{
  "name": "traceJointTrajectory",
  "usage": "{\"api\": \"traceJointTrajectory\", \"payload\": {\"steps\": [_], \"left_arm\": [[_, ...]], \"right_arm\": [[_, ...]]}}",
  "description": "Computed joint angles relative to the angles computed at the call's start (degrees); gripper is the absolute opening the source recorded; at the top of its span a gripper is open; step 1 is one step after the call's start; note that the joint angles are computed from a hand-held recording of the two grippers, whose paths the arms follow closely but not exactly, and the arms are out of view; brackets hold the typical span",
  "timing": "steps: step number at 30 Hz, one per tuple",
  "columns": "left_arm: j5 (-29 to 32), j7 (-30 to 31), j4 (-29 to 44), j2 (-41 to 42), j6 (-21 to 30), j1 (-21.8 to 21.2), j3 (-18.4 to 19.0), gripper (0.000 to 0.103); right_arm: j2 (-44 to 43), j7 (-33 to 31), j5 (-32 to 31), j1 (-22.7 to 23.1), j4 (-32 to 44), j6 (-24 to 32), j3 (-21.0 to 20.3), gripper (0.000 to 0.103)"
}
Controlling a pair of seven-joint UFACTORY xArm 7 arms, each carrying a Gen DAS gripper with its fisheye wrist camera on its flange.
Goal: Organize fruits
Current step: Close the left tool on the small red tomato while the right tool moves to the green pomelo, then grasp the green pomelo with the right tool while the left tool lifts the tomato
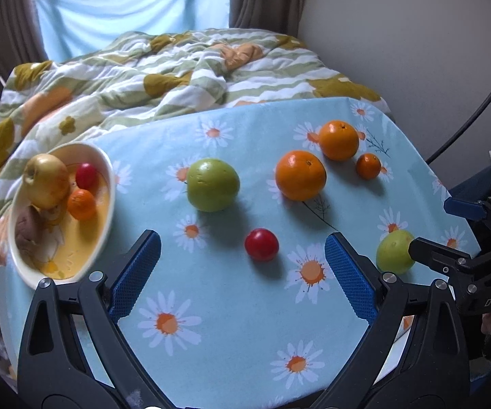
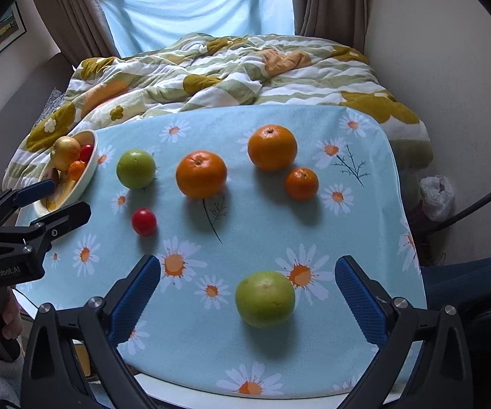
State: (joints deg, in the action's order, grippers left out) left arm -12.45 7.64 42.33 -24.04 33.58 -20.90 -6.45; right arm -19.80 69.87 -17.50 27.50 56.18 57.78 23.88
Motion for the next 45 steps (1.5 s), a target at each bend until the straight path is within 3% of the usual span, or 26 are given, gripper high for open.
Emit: {"api": "traceJointTrajectory", "payload": {"steps": [3,9,11,16,18,22,32,38,43,45], "left_arm": [[0.9,-1.1,0.1,2.8,-1.5,-0.2,-1.5,0.098],[3.1,-2.9,0.6,7.6,-3.8,-0.7,-3.0,0.080],[3.4,-3.1,0.3,8.4,-4.8,-0.9,-3.0,0.070],[6.2,-5.0,-0.2,9.7,-6.1,-0.8,-3.9,0.068],[7.8,-6.5,-0.1,10.2,-6.2,-0.5,-4.4,0.055],[10.9,-9.6,-0.1,10.8,-4.9,0.1,-5.1,0.040],[10.0,-9.8,-2.3,8.7,-5.2,-0.8,-4.2,0.040],[9.4,-9.9,-3.8,7.1,-5.3,-1.0,-3.9,0.040],[8.9,-10.8,-5.3,5.3,-5.2,-0.9,-3.8,0.039],[8.9,-11.3,-5.7,4.6,-4.9,-0.9,-3.7,0.039]], "right_arm": [[-1.7,-1.5,2.5,0.7,-4.0,-2.5,-1.4,0.102],[-3.6,-3.6,5.0,0.9,-9.4,-6.6,-1.6,0.102],[-4.1,-3.6,5.6,0.8,-11.0,-8.5,-1.6,0.102],[-4.2,-3.1,5.6,0.3,-12.6,-10.5,-0.9,0.102],[-3.8,-3.8,5.4,0.5,-12.6,-10.5,-0.8,0.102],[-3.7,-4.5,5.3,0.6,-13.0,-11.1,-0.9,0.099],[-2.7,-6.1,6.2,1.1,-13.1,-11.0,-1.3,0.075],[-2.6,-6.0,4.9,1.0,-13.1,-11.3,-0.9,0.072],[-1.3,-7.0,4.4,0.9,-12.8,-12.0,-1.1,0.052],[-1.4,-7.4,3.9,1.0,-12.6,-12.0,-1.1,0.048]]}}
